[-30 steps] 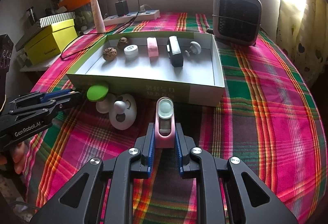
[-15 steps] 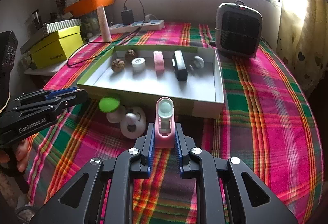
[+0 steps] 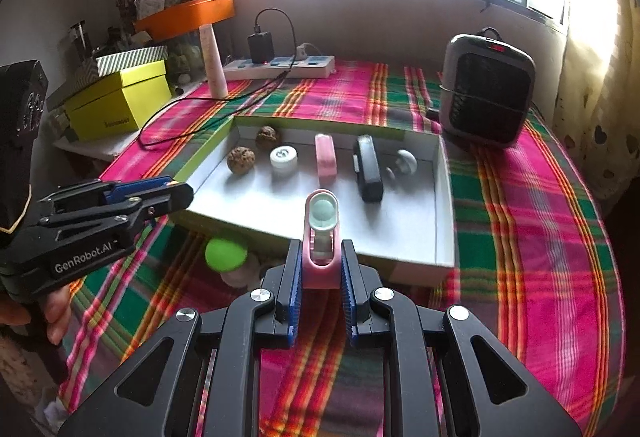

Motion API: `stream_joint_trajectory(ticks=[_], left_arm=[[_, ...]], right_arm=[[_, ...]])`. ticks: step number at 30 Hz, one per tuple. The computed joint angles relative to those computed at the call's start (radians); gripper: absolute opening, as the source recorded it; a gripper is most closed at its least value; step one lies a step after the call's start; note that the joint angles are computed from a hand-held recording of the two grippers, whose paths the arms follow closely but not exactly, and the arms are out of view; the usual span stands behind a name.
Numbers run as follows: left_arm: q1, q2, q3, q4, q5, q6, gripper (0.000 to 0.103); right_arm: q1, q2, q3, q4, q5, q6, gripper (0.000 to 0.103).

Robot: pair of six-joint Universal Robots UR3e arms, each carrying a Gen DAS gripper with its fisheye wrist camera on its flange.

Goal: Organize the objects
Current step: 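Carry the blue cord with the left gripper into the box while the right carries the pink clip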

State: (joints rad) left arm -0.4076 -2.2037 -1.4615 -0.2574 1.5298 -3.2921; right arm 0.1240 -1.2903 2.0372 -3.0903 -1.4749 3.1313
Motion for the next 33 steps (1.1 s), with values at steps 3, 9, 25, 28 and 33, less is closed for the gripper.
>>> stream_joint_trajectory(ticks=[3,9,25,28,33], left_arm=[[0.006,-0.024,0.040,-0.024,-0.007,-0.004,0.023],[0.014,-0.072,0.125,-0.069,-0.007,-0.001,0.023],[0.024,-0.215,0.357,-0.205,0.001,0.013,0.023],[0.027,-0.226,0.373,-0.215,0.001,0.016,0.023],[0.029,-0.249,0.405,-0.234,-0.002,0.021,0.023]], right_arm=[[0.001,0.033,-0.043,0.012,0.000,-0.003,0.018],[-0.008,0.094,-0.139,0.075,0.028,-0.021,0.018],[-0.009,0.239,-0.358,0.233,0.076,-0.046,0.018],[-0.009,0.258,-0.382,0.248,0.077,-0.046,0.018],[-0.004,0.289,-0.422,0.271,0.076,-0.051,0.018]])
